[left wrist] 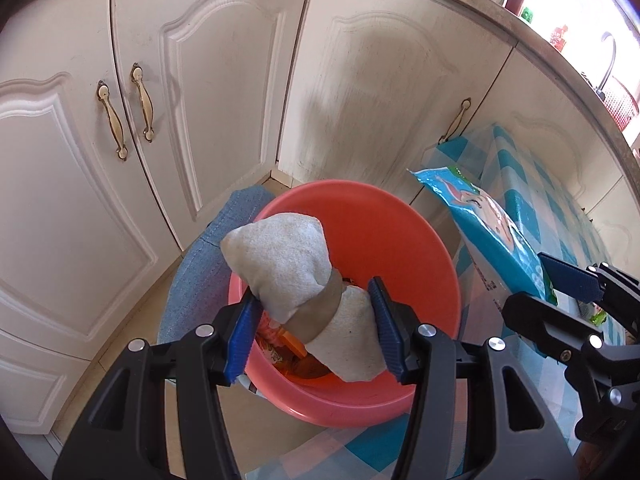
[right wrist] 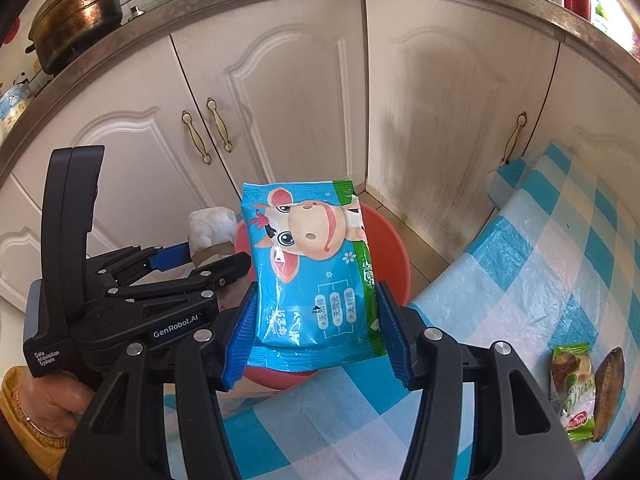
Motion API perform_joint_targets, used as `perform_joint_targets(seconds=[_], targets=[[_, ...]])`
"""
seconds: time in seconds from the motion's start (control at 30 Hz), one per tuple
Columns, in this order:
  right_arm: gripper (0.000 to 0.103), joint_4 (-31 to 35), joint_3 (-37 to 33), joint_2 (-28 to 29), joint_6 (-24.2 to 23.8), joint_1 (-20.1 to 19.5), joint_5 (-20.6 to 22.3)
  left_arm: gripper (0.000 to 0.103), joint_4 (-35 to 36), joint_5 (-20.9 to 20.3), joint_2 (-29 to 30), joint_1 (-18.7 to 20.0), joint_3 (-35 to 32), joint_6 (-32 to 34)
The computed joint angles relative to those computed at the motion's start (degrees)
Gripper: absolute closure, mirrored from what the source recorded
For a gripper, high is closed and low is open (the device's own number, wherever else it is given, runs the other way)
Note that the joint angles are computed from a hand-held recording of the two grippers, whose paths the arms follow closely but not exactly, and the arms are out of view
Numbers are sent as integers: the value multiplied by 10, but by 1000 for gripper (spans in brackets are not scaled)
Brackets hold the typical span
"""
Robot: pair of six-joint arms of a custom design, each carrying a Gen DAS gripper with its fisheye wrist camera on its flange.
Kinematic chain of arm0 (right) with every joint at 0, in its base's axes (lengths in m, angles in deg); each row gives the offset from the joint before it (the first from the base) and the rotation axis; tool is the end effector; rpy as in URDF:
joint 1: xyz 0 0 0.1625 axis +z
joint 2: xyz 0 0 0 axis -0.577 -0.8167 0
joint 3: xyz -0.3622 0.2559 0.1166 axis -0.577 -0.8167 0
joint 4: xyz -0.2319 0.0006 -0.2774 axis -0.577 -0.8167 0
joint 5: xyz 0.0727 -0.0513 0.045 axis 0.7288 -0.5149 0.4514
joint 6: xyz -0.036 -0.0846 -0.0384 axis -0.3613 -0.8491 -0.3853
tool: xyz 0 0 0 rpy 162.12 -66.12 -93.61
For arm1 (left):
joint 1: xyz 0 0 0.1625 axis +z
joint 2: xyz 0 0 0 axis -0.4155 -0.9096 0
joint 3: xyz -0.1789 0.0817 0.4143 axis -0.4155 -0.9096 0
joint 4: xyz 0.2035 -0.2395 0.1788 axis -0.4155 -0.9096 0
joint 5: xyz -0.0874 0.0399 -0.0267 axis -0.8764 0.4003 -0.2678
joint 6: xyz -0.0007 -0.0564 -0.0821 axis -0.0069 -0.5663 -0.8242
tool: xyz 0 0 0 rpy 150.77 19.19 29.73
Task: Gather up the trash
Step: 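Carry the cloth roll and wipes pack over the red bucket and open both tools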
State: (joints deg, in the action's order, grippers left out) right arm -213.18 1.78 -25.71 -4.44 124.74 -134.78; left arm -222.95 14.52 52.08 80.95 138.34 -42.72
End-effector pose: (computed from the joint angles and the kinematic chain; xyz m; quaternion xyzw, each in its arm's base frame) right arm 0.0938 -0.7693 0.2524 0.2923 -0.9068 0.1828 0.2425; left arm -0.2784 -0.7887 -0.0027 0.0794 0.9097 -0.2858 0.2906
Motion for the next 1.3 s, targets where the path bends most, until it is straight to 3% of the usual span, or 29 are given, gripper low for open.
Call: perform_joint_targets(seconds=[1.13,1.23,1.3], targets=[[43,34,-41,28,8,0,-3,47,107,10,38,9,-76,-11],[37,48,-45,25,14,-4,13,36,130,14,45,11,-92,-18],[30,35,-39,20,10,-5,21,20,145,23,48,12,-100,-28]])
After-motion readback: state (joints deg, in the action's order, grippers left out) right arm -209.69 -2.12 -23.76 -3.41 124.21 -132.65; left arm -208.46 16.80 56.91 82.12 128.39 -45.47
